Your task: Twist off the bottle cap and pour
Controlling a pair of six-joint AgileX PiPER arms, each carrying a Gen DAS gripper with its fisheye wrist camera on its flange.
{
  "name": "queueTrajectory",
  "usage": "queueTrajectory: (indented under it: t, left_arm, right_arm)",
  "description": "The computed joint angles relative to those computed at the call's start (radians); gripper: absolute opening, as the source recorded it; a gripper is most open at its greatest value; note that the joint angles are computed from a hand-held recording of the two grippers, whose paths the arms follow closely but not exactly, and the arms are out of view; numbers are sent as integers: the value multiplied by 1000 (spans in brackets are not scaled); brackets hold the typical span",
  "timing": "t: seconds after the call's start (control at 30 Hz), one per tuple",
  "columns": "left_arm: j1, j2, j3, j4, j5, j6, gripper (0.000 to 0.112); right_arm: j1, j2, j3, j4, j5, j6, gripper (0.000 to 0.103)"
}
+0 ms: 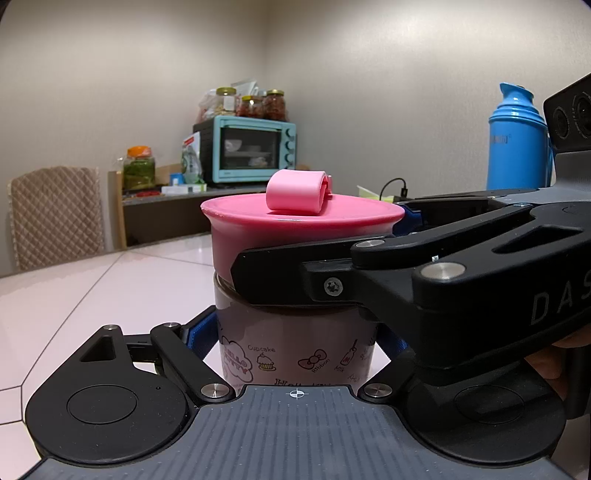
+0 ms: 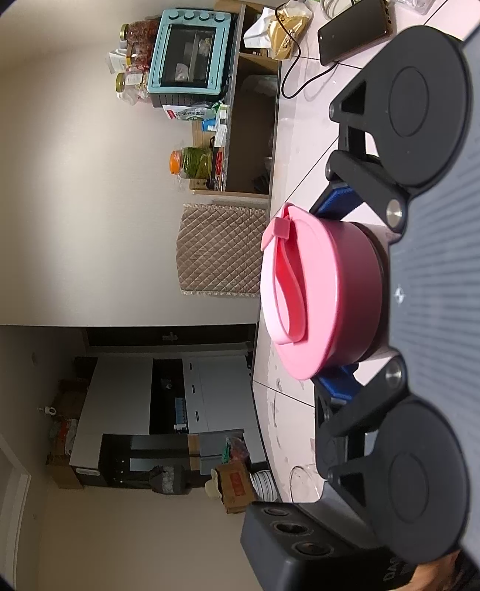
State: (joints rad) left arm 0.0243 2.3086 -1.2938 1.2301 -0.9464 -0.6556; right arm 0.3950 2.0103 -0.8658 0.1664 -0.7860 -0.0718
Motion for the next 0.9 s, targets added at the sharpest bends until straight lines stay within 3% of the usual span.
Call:
queueTrajectory:
  t: [0.17,0.63,0.77,0.9]
  left_arm:
    - [0,0,-1,1,0,-1,90]
    - [0,0,-1,1,0,-2,90]
    - [0,-1,2,0,0,0,90]
    - [0,-1,1,0,-1,-1,90]
  right_arm:
    - [-45,-3,4,-128,6,57,85]
    - [-371,47,-138,-1087,-58,592,85]
    - [-424,78,-203,-1255,-110,700,85]
    - [-433,82,-208,-1271,-131,719,85]
